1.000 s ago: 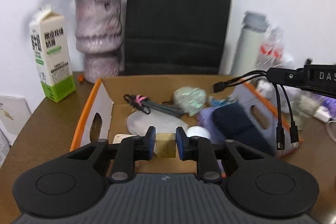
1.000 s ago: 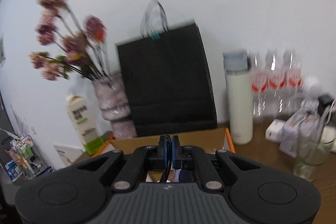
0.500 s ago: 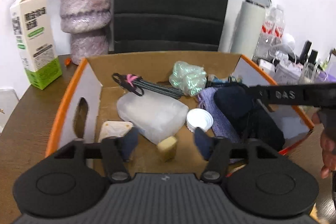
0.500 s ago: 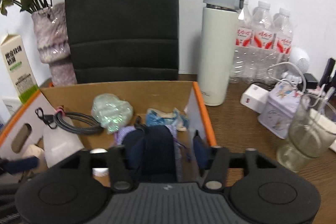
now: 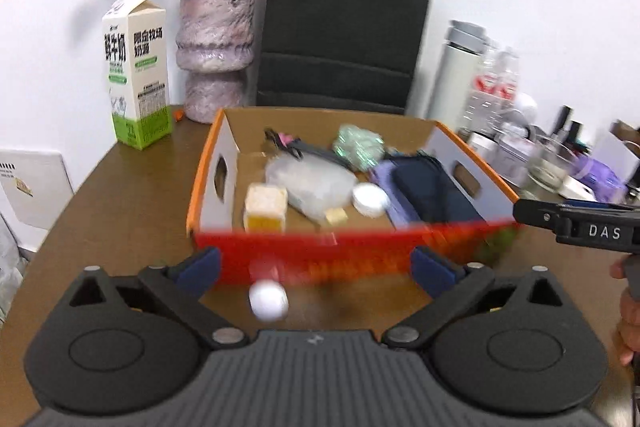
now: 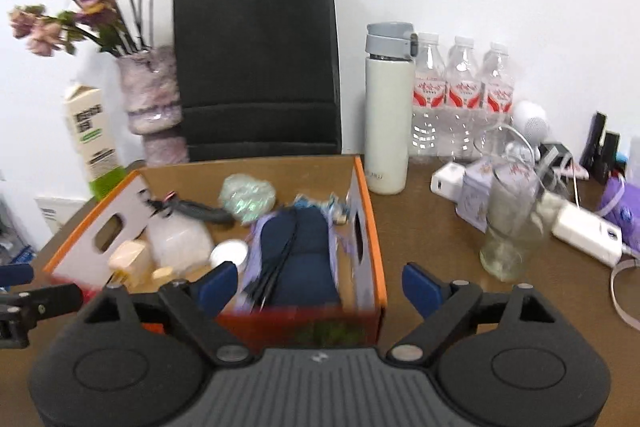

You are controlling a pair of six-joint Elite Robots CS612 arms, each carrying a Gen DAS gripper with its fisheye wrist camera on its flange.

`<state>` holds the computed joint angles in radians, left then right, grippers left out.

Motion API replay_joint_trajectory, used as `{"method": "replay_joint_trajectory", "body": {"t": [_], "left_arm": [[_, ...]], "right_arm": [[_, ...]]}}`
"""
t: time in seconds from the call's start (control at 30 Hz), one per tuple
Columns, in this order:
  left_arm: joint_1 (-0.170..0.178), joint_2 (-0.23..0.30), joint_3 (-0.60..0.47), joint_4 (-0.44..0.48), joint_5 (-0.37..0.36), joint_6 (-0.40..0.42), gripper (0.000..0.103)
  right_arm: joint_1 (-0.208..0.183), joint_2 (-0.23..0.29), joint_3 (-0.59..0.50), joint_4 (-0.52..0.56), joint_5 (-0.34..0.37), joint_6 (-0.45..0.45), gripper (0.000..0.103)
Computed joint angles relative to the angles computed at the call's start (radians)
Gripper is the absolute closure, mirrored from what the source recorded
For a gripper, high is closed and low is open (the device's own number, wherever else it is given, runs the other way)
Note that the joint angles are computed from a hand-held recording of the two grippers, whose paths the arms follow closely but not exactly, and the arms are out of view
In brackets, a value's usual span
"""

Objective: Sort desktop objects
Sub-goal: 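Withdraw both grippers and grasp the red rose with right gripper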

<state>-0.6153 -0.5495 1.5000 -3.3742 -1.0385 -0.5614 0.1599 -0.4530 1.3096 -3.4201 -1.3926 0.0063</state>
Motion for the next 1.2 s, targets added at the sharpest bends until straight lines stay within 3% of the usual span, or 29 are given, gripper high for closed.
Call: {"method": "replay_joint_trajectory", "body": {"t": [0.17, 0.3, 0.53, 0.7, 0.8, 0.9, 1.0, 1.2], "left_arm": [[-0.045, 0.01, 0.057, -0.052, 0.01, 0.007, 0.0], [-0.082, 0.024, 0.09, -0.101, 0.019, -0.017, 0.0], [-0.139, 0.029, 0.148, -0.148, 0.045, -0.043, 0.0], [-0.167, 0.022, 0.203, -0.179, 0.054, -0.086, 0.0], [-0.194, 0.019, 0.222, -0.149, 0.155, -0.09, 0.0], [-0.19, 0.017, 0.231, -0.166, 0.164, -0.128, 0.0], [-0.178, 0.007, 0.239, -0.137, 0.155, -0.181, 0.0], [-0.164, 0.014, 0.23, -0.189, 0.216, -0.12, 0.0]], "right_arm": [[-0.022, -0.027, 0.137, -0.125, 0.077, 0.067, 0.014], [-0.02, -0.033, 0.231, -0.238, 0.065, 0.074, 0.014], [-0.018, -0.04, 0.358, -0.391, 0.047, 0.006, 0.014], [-0.025, -0.053, 0.421, -0.422, 0.057, -0.053, 0.014], [-0.024, -0.057, 0.448, -0.431, 0.094, -0.103, 0.014], [-0.016, -0.05, 0.447, -0.435, 0.128, -0.139, 0.014], [0.003, -0.042, 0.418, -0.416, 0.095, -0.148, 0.014], [0.018, -0.028, 0.361, -0.38, 0.08, -0.15, 0.02]]}}
